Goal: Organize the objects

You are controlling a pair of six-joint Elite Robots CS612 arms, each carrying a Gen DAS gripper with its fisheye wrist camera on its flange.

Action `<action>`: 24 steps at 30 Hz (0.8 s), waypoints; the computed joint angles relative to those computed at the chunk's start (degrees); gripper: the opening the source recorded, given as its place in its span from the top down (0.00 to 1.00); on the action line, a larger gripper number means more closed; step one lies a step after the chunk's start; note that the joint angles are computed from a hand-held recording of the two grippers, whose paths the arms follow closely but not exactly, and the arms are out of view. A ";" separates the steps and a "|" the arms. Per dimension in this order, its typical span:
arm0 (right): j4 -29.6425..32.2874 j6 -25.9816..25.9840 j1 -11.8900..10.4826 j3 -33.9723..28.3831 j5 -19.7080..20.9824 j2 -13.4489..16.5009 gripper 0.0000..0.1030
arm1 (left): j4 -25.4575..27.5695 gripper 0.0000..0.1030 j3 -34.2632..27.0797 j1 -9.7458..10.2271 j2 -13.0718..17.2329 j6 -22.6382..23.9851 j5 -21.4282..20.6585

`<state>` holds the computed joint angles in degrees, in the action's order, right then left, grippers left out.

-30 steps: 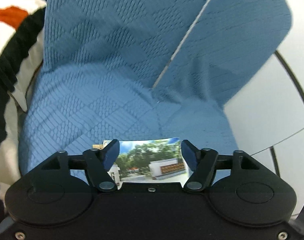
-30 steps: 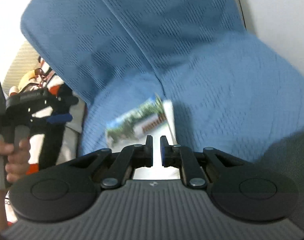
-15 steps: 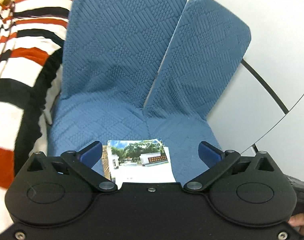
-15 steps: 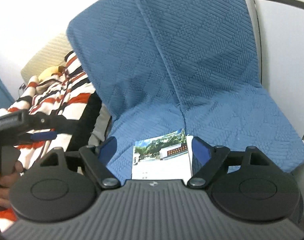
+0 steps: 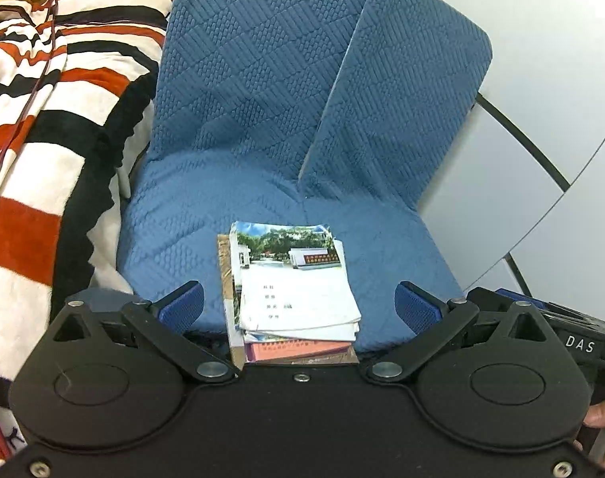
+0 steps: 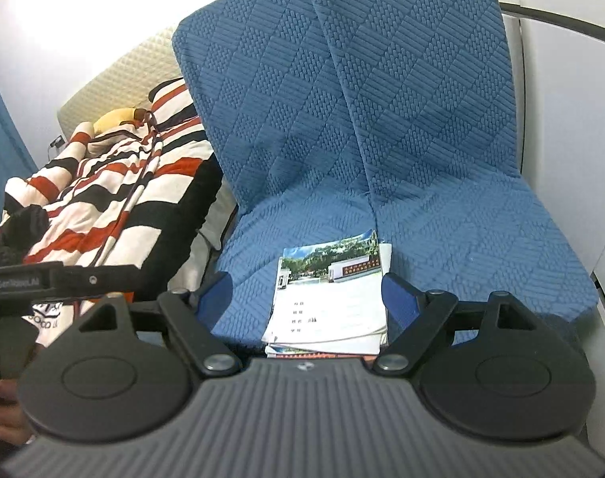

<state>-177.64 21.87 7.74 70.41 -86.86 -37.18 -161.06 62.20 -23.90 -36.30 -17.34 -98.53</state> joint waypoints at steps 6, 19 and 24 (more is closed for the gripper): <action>-0.48 -0.87 0.51 1.54 -0.54 -0.46 0.19 | -3.26 0.01 2.19 -0.11 -0.76 -1.04 2.11; 0.69 1.87 1.02 3.29 -4.31 -0.28 0.19 | -2.93 0.01 2.17 -0.59 0.47 -2.58 2.31; 1.67 1.84 0.79 3.21 -3.50 0.08 0.19 | -2.63 0.01 2.25 -0.71 0.57 -2.47 3.01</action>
